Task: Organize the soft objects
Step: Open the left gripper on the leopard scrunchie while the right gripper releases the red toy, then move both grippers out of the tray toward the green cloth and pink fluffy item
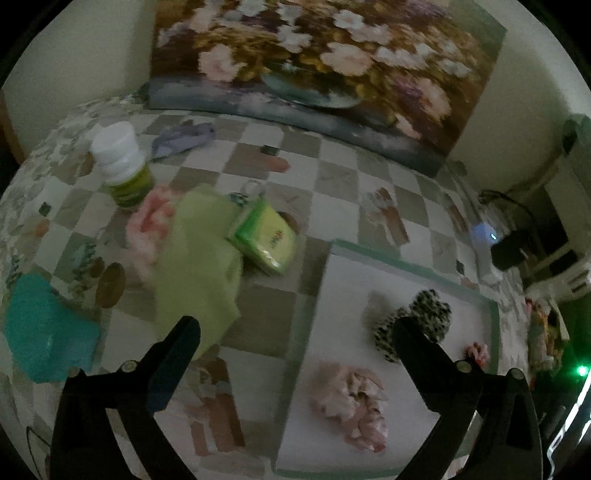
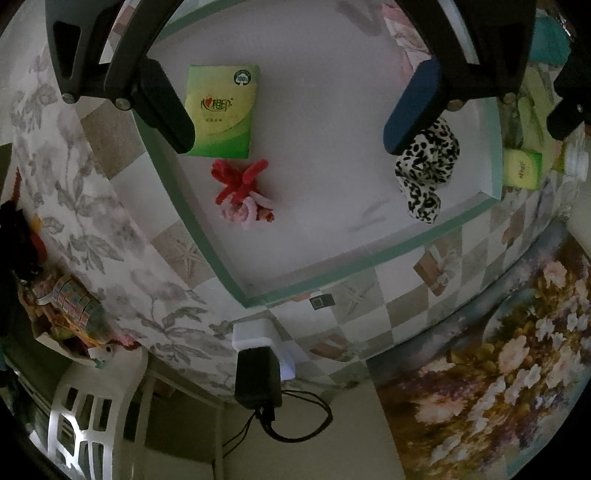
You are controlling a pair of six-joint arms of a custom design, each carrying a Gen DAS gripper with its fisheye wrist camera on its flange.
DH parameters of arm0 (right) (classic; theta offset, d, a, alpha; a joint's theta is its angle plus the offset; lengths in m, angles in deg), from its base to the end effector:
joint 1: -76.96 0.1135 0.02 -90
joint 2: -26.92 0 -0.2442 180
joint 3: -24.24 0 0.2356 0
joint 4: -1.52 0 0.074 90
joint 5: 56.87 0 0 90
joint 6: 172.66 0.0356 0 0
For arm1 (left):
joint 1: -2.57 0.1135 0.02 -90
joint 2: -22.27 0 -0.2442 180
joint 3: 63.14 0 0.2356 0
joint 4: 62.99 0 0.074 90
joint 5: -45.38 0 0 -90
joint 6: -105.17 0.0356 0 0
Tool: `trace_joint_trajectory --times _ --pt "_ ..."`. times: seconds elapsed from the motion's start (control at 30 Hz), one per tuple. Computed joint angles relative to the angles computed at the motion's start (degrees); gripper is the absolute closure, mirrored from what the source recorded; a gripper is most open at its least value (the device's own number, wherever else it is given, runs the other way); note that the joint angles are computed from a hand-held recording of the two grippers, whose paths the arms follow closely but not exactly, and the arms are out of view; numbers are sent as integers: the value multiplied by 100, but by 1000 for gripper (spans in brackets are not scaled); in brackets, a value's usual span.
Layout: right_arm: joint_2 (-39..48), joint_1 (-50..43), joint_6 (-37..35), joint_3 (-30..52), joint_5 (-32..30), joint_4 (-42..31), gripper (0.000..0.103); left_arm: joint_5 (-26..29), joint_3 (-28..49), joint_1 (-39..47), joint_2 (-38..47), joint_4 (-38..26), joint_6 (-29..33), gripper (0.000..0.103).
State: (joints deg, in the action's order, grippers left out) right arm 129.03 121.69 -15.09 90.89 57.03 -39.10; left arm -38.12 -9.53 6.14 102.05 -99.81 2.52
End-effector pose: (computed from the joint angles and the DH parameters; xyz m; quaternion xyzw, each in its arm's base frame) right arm 0.2153 0.1930 0.1122 0.2169 0.9469 -0.0160 0.2367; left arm 0.2376 0.0108 0.1525 -0.1238 0.9629 -0.0734 0.2281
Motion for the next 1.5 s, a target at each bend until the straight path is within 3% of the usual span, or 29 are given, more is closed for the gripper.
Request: trace_joint_trajectory --times 0.1,0.57,0.8,1.3,1.5 --pt "63 27 -24 86 30 -82 0 -257 -44 10 -88 54 -42 0" --pt "161 399 -344 563 229 -88 0 460 439 1064 369 -96 312 0" --pt "439 644 -577 1051 297 -152 0 106 636 1518 580 50 575 0" --pt "672 911 -709 1941 458 -461 0 690 1306 2329 1397 -225 1007 0" --pt "972 1066 -830 2689 601 -766 0 910 1536 2668 1564 -308 1103 0"
